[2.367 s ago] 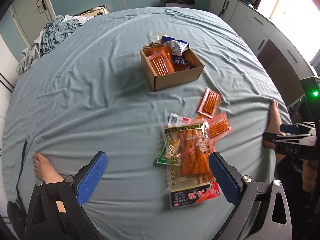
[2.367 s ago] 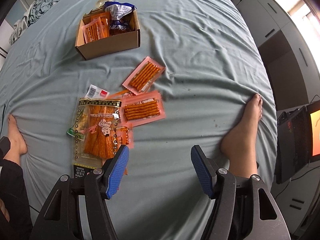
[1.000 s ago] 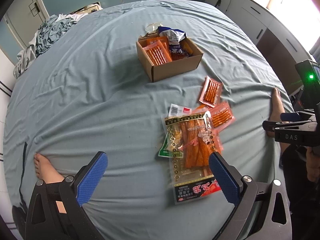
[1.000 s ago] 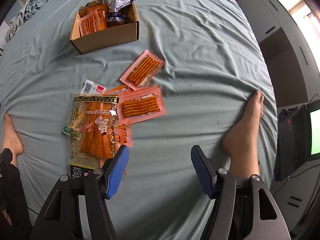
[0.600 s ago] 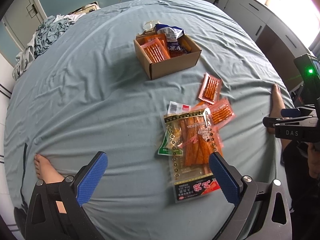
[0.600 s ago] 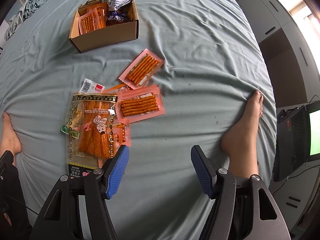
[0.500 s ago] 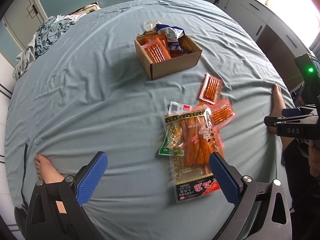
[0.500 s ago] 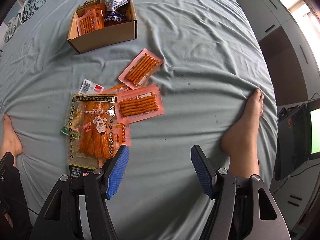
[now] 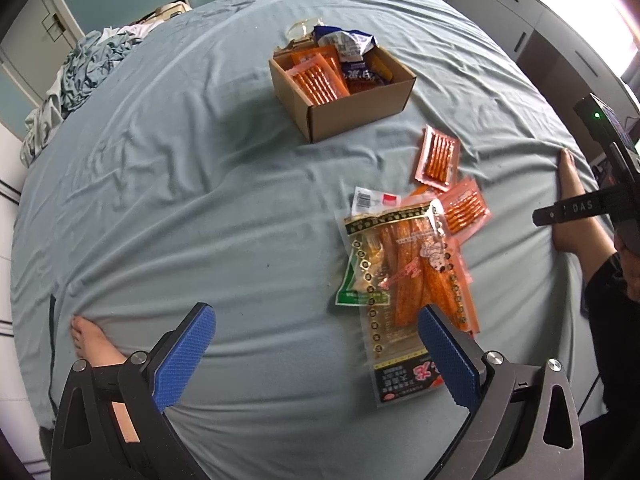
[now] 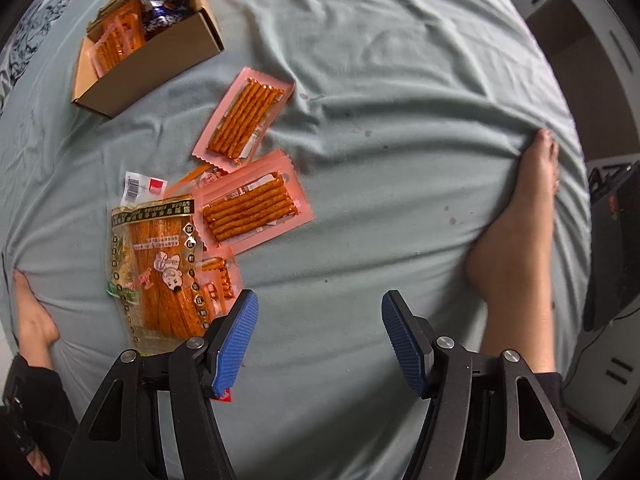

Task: Organize snacks
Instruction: 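Grasp an orange snack packet from the pile with the right tool, then grasp a pink stick tray with the left tool while right holds its packet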

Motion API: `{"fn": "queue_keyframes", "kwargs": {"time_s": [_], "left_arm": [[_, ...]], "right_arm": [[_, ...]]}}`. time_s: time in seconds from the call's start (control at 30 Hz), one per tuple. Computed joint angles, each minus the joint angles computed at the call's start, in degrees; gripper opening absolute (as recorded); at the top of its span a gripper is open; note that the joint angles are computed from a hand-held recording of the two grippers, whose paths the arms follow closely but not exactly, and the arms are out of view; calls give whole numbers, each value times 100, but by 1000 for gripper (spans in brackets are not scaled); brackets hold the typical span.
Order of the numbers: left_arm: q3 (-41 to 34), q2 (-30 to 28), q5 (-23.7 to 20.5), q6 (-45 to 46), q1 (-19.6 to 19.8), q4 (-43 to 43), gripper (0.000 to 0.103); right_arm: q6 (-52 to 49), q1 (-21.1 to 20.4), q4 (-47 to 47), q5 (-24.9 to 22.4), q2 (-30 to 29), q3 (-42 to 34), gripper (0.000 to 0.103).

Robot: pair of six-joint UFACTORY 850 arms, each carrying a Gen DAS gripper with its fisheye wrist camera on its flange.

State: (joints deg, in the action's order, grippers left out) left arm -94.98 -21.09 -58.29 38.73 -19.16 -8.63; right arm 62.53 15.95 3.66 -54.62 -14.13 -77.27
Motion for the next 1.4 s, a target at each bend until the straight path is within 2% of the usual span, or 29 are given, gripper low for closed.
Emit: {"fn": "queue_keyframes", "kwargs": {"time_s": [0.13,0.47,0.63,0.7,0.73,0.77,0.83,0.93,1.0,1.03,1.1,1.17,1.23,1.33,1.4], "left_arm": [[-260,-301,-344,-47,57,-105,103],[-484,-588,-760,-29,64,-415,103],[-598,-698,-945,-116,28,-513,103],[-628,-727,-991,-147,11,-546,103],[-635,-736,-1004,-159,0,-556,103],[-642,-746,-1020,-167,-8,-568,103],[-654,-767,-1040,-181,-26,-560,103],[-626,-784,-1027,-222,-61,-490,103],[-597,-791,-1027,-261,-86,-437,103],[-596,-798,-1027,-272,-96,-413,103],[-558,-786,-1001,-275,-115,-362,103],[-510,-759,-950,-265,-134,-312,103],[-495,-750,-907,-273,-149,-280,103],[-506,-762,-857,-331,-147,-240,103],[-543,-794,-852,-369,-141,-229,103]], "right_arm": [[-383,-237,668,458,-129,196,63],[-1189,-700,2424,1742,-572,570,63],[-1873,-842,3390,1751,-1167,296,64],[-1604,-833,3225,1799,-1275,167,72],[-1551,-818,3146,2029,-1286,141,76],[-1403,-790,2902,2039,-1343,42,78],[-1083,-716,2204,1801,-1574,-310,81],[-975,-608,1690,1565,-1832,-644,90],[-920,-536,1311,1479,-1919,-788,91],[-963,-504,1149,1439,-1952,-853,88],[-1311,-449,1027,1439,-1957,-906,72],[-1687,-390,1033,1328,-2030,-1057,50],[-1793,-318,841,1295,-1984,-1026,45],[-1859,-292,754,1602,-1694,-732,15],[-2374,-369,1177,1992,-1416,-381,6]]}}
